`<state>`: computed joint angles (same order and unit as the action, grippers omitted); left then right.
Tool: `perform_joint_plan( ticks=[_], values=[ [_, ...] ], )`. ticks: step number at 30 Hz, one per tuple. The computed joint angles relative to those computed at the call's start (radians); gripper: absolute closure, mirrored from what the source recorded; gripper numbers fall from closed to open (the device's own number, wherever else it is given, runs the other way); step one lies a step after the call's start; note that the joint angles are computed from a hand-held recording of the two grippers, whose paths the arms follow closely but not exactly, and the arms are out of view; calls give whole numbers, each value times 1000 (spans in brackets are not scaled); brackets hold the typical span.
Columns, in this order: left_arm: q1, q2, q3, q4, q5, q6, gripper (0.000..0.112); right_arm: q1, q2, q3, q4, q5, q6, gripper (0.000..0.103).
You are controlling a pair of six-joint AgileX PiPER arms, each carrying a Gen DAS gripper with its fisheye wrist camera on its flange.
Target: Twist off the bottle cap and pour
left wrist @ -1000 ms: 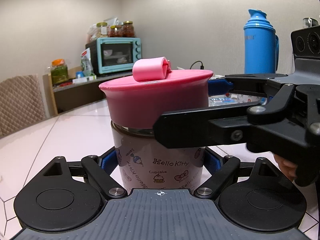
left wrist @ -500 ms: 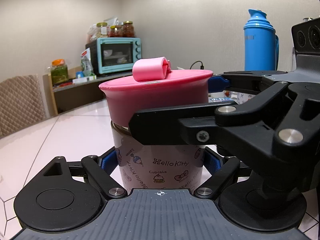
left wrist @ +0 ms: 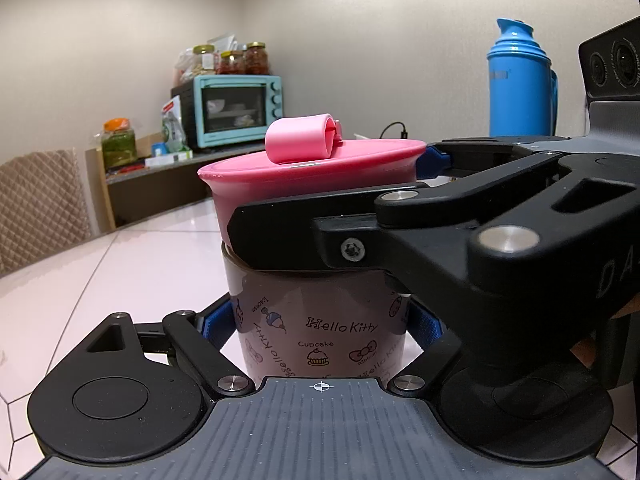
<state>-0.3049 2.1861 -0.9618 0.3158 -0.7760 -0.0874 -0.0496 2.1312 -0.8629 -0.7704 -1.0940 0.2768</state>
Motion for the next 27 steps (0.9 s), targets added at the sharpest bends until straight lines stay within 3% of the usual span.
perform_joint_plan(
  ticks=[6, 15, 22, 27],
  values=[
    [0, -1, 1, 0, 0, -2, 22, 8, -3, -1, 3, 12, 7, 18],
    [4, -5, 7, 6, -2, -4, 22, 13, -10, 11, 0, 10, -4, 18],
    [8, -3, 4, 8, -1, -2, 22, -28, 10, -42, -123, 4, 39, 18],
    [17, -1, 2, 24, -4, -13, 22, -93, 58, -158, -336, -24, 131, 18]
  ],
)
